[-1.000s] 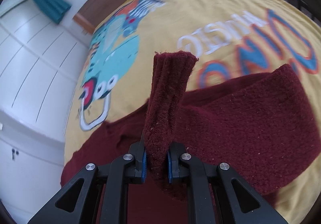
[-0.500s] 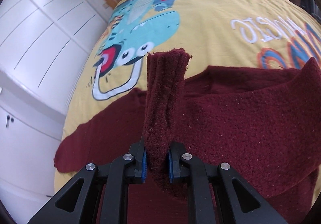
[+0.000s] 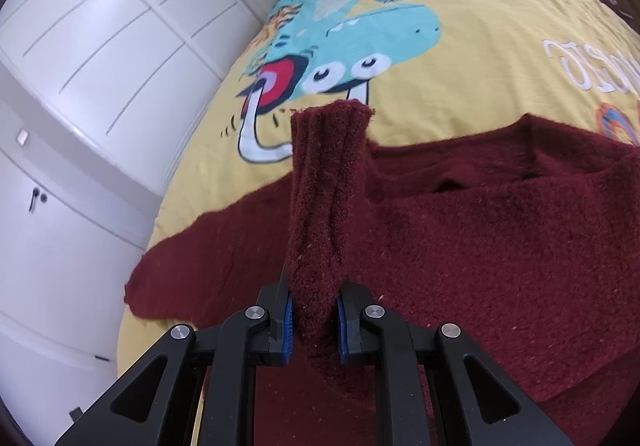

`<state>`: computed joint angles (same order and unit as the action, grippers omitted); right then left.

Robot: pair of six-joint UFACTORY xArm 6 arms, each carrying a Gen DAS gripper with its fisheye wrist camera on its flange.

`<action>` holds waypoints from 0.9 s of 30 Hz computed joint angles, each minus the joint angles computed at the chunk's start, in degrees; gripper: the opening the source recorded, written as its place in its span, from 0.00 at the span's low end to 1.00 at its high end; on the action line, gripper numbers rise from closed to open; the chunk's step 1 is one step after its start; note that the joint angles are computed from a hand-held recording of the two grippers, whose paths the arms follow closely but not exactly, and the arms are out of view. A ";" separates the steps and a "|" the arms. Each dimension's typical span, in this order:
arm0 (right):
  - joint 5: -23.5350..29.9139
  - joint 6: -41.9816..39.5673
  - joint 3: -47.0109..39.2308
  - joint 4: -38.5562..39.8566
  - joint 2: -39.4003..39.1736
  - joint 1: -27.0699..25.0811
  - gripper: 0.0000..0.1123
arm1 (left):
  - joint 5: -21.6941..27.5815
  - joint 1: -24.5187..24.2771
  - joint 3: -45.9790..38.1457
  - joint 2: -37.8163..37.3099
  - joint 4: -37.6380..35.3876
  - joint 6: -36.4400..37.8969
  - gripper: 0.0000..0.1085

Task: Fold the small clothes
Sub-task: 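Lift the sleeve cuff with the right tool and lay it across the sweater body, then open the right tool and withdraw it from the folded sleeve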

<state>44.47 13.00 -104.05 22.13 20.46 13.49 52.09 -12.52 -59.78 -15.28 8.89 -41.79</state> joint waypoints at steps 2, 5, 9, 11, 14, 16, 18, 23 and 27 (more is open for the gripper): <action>1.07 0.41 -0.42 -1.44 0.75 0.71 0.17 | -0.31 0.08 0.12 -0.10 0.08 0.02 0.94; 2.49 0.30 -0.63 -2.70 1.77 1.71 0.18 | -0.96 0.19 0.43 -0.45 0.43 -0.09 0.94; 3.17 -0.10 1.17 -3.71 1.75 2.88 0.21 | -0.87 0.38 0.26 -0.31 0.21 -0.04 0.94; 3.42 -0.44 1.80 -3.62 1.85 3.53 0.21 | -0.77 0.39 0.17 -0.26 0.16 -0.08 0.94; 3.76 -1.07 1.78 -4.06 2.52 4.85 0.29 | -0.50 0.24 -0.04 -0.13 0.47 -0.34 0.94; 3.41 -1.57 1.80 -4.25 2.69 5.88 0.39 | -0.32 0.15 -0.28 0.02 0.96 -0.66 0.94; 3.36 -2.44 1.62 -3.88 2.69 6.66 0.39 | -0.34 0.07 -0.44 0.03 1.48 -0.86 0.94; 2.83 -4.51 2.09 -3.72 1.17 7.30 0.41 | -0.86 -0.01 -1.79 0.93 1.47 0.32 0.94; 1.17 -3.42 4.41 -7.73 -1.54 6.93 0.41 | -0.21 -0.28 -4.11 2.92 1.60 1.80 0.94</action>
<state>45.65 9.59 -99.64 14.40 18.92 20.42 51.88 -12.80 -63.88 -12.36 10.48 -39.99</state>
